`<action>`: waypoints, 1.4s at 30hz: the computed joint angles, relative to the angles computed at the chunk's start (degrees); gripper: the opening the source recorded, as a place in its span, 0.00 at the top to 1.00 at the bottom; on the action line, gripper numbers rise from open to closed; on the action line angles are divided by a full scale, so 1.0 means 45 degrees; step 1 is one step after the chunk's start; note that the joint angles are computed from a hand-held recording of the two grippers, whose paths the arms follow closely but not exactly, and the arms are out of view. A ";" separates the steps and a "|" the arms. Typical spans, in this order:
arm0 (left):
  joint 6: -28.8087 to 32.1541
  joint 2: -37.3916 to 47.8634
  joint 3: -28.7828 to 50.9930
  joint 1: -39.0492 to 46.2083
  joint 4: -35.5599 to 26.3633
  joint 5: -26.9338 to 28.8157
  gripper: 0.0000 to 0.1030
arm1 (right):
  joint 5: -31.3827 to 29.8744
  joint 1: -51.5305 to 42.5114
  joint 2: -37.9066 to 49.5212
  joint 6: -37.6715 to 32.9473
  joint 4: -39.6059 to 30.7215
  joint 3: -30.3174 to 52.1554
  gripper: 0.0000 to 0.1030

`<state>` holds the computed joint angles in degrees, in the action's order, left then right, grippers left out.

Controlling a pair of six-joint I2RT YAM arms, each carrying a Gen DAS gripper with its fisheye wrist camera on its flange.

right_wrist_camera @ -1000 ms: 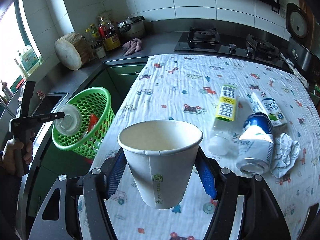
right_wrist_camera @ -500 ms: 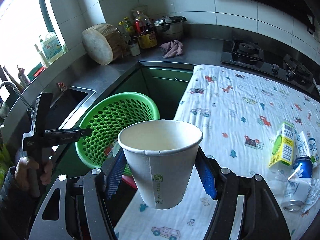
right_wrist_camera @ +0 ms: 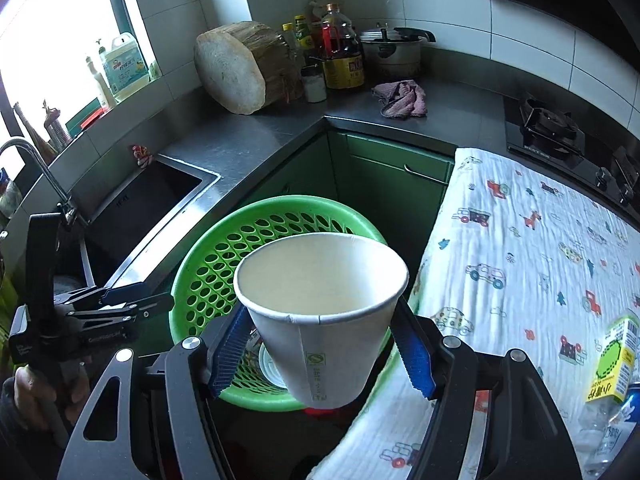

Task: Collect trash
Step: 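Drop the clear lid with the left tool while the right drops the paper cup into the basket, then grasp the crumpled foil with the right tool while the left reaches the clear bottle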

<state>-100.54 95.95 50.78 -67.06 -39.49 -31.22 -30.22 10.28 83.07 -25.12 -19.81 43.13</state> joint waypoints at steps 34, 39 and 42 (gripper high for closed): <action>0.1788 0.2491 0.4029 -0.0199 -0.0491 -0.0185 0.36 | -0.1488 -0.5710 -0.0873 -0.4171 -0.1813 -0.0571 0.18; 0.2656 0.3565 0.5631 -0.0096 -0.0618 0.0005 0.36 | -0.1646 -0.8049 0.0604 -0.5425 -0.2209 0.0554 0.18; 0.3231 0.4168 0.6566 0.0015 -0.0644 0.0125 0.36 | -0.1719 -0.9451 0.1724 -0.6020 -0.2590 0.1613 0.18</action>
